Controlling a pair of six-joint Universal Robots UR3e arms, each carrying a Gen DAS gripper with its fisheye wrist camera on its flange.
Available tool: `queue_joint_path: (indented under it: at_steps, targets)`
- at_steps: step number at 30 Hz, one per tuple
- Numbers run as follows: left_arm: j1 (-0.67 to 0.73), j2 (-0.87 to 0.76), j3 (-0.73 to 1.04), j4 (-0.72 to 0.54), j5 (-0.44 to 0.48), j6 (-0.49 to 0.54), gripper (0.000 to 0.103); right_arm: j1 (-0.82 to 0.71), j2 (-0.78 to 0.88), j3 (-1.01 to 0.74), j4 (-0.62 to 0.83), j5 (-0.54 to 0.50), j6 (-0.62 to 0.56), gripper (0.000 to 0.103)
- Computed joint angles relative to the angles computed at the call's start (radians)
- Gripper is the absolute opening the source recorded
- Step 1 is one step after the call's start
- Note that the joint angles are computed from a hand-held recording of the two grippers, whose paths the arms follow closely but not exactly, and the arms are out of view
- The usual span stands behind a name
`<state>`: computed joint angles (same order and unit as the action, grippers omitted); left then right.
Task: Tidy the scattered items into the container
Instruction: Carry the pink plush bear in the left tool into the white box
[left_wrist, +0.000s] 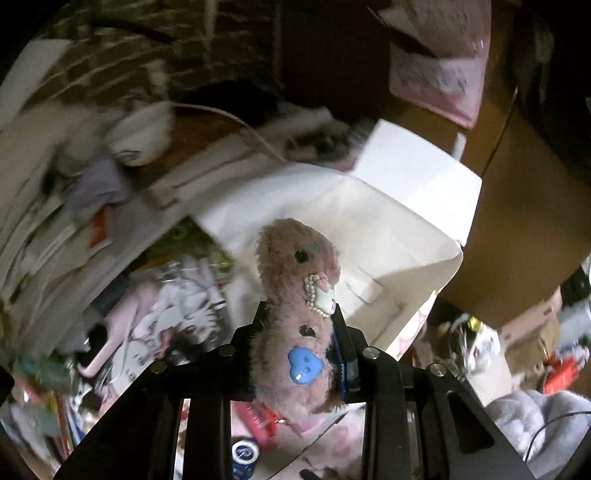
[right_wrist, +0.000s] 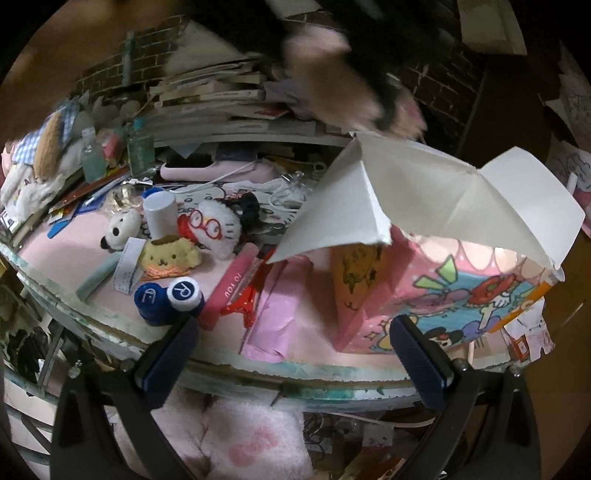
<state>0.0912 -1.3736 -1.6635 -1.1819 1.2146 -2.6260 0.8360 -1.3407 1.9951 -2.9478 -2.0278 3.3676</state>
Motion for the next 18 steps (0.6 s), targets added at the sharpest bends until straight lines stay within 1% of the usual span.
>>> queue_joint_path:
  at_steps: [4,9,11,14,18]
  targets:
    - [-0.114,-0.134,0.128,-0.045,0.067,-0.030,0.024,-0.022,-0.020,0.031,-0.018,0.013,0.004,0.103]
    - [-0.245,-0.303,0.290,-0.118,0.189,-0.091,0.024,-0.051,-0.047,0.076,-0.045,0.045,0.004,0.103]
    - [-0.268,-0.354,0.344,-0.155,0.213,-0.102,0.024,-0.059,-0.053,0.089,-0.054,0.056,0.003,0.103]
    - [-0.294,-0.412,0.392,-0.178,0.248,-0.119,0.024,-0.075,-0.065,0.111,-0.069,0.077,0.004,0.103]
    - [-0.299,-0.465,0.435,-0.220,0.253,-0.139,0.025,-0.102,-0.077,0.137,-0.082,0.113,0.001,0.103]
